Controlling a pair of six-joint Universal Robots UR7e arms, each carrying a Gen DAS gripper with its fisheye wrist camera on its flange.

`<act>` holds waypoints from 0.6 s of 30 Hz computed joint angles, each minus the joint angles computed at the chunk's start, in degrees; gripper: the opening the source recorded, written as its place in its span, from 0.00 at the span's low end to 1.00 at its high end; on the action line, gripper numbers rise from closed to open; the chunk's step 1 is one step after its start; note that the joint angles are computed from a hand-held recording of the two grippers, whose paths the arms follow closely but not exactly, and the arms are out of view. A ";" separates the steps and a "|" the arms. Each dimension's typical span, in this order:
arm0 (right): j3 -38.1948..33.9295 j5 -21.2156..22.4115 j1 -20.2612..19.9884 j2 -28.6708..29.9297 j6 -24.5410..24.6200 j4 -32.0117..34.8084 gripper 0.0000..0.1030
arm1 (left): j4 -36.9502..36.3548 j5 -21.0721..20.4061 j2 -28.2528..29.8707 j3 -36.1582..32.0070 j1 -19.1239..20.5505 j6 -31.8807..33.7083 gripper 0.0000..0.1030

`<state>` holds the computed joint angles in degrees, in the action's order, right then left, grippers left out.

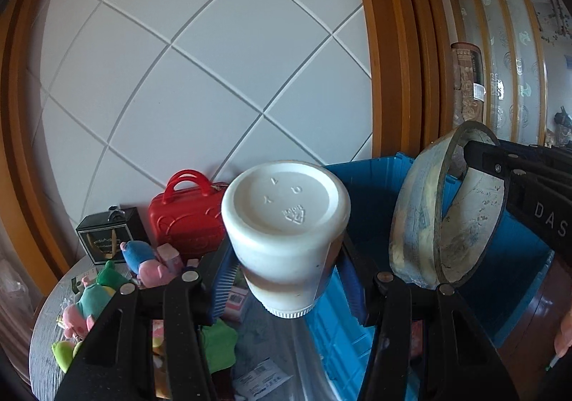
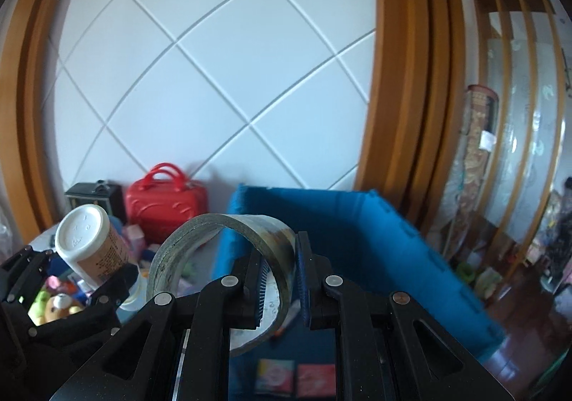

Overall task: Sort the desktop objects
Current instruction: 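Carry the white bottle and tape roll over the blue crate with both tools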

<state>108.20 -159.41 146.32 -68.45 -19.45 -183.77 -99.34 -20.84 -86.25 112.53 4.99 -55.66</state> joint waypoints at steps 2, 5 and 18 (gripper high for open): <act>0.32 1.28 -1.92 -2.79 -3.53 -0.41 0.14 | -5.67 -0.21 4.88 -2.34 0.97 2.47 0.51; -0.04 3.95 -5.58 -6.57 -10.50 -0.15 0.14 | -12.36 -0.33 12.48 -7.20 2.28 3.90 0.51; -9.38 18.35 -28.34 -10.60 -9.64 28.42 0.14 | 4.87 -13.26 38.51 -36.51 16.08 -1.47 0.51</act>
